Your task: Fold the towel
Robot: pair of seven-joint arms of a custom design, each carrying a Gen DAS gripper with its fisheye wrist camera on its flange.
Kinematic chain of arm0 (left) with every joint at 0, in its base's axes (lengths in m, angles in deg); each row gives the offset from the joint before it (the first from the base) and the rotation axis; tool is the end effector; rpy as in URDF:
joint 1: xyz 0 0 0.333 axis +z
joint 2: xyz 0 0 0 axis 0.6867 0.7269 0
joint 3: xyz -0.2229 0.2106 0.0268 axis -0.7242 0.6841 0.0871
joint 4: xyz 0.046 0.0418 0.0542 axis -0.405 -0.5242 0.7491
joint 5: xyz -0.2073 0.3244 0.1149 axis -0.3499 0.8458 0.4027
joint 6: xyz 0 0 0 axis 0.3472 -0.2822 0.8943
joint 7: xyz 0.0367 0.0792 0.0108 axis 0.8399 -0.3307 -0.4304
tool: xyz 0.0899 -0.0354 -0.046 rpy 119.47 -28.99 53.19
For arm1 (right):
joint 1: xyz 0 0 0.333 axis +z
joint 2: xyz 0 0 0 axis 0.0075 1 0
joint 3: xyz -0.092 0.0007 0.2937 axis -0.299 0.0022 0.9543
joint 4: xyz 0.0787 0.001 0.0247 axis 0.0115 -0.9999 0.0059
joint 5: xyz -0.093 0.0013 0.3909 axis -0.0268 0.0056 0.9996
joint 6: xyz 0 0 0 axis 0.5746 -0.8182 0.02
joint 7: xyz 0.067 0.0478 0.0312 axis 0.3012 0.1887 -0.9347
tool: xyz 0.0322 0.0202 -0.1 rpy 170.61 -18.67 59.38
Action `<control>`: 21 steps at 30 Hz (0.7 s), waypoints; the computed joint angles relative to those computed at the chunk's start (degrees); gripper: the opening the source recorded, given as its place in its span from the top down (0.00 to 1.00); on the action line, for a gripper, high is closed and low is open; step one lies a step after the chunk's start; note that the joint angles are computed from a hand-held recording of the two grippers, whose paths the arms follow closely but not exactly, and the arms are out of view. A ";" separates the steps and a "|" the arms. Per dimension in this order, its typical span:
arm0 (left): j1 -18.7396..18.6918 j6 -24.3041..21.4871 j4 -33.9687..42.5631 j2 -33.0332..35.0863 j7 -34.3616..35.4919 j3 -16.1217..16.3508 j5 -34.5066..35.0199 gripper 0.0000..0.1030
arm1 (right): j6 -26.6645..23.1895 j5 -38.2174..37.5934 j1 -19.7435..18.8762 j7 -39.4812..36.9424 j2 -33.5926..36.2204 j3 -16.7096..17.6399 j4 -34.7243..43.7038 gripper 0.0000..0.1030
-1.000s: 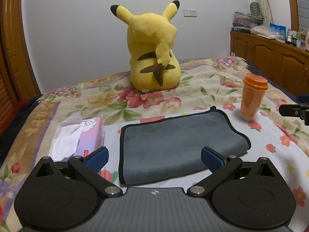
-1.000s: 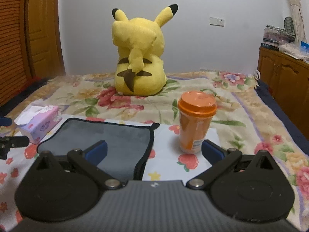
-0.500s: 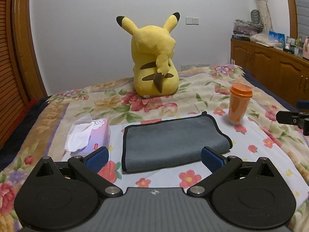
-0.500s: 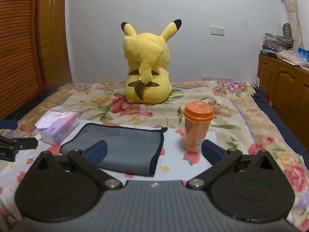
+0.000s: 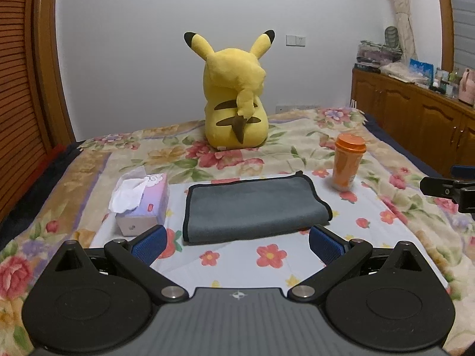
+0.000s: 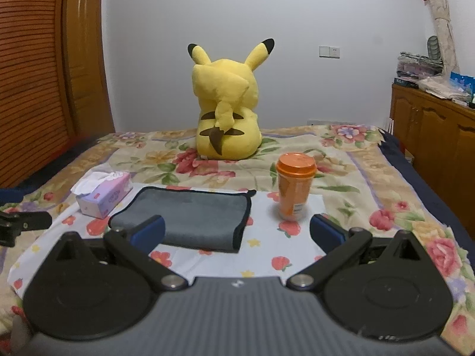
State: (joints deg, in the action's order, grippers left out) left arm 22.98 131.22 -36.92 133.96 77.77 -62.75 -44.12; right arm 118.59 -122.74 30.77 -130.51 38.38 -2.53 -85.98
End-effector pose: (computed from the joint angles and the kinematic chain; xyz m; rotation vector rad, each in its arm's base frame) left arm 0.7105 -0.3949 0.4038 -1.0237 2.1619 -1.1728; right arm 0.5959 0.3250 0.3720 -1.2176 1.8284 -1.1111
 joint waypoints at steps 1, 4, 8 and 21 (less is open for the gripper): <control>0.28 0.67 -1.74 -1.03 -0.03 -0.18 -0.07 0.00 | -0.38 -0.07 0.22 0.40 -0.44 0.06 -0.54 0.00; 0.94 2.56 -6.36 -3.65 -0.09 -0.48 0.02 0.00 | -1.80 -0.01 0.79 0.24 -1.16 0.57 -1.37 0.00; 1.63 4.83 -11.91 -6.66 -0.21 -0.52 0.39 0.00 | -2.62 -0.31 1.25 0.38 -1.81 1.31 -2.14 0.00; 2.06 8.99 -21.29 -11.78 -3.05 0.29 0.99 0.00 | -3.24 -0.79 2.53 3.64 -1.74 2.61 -2.45 0.00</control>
State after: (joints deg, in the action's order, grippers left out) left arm 25.04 140.20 -58.21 122.18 74.72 -62.46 -43.13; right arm 115.35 -123.53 33.30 -126.86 36.64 0.08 -88.42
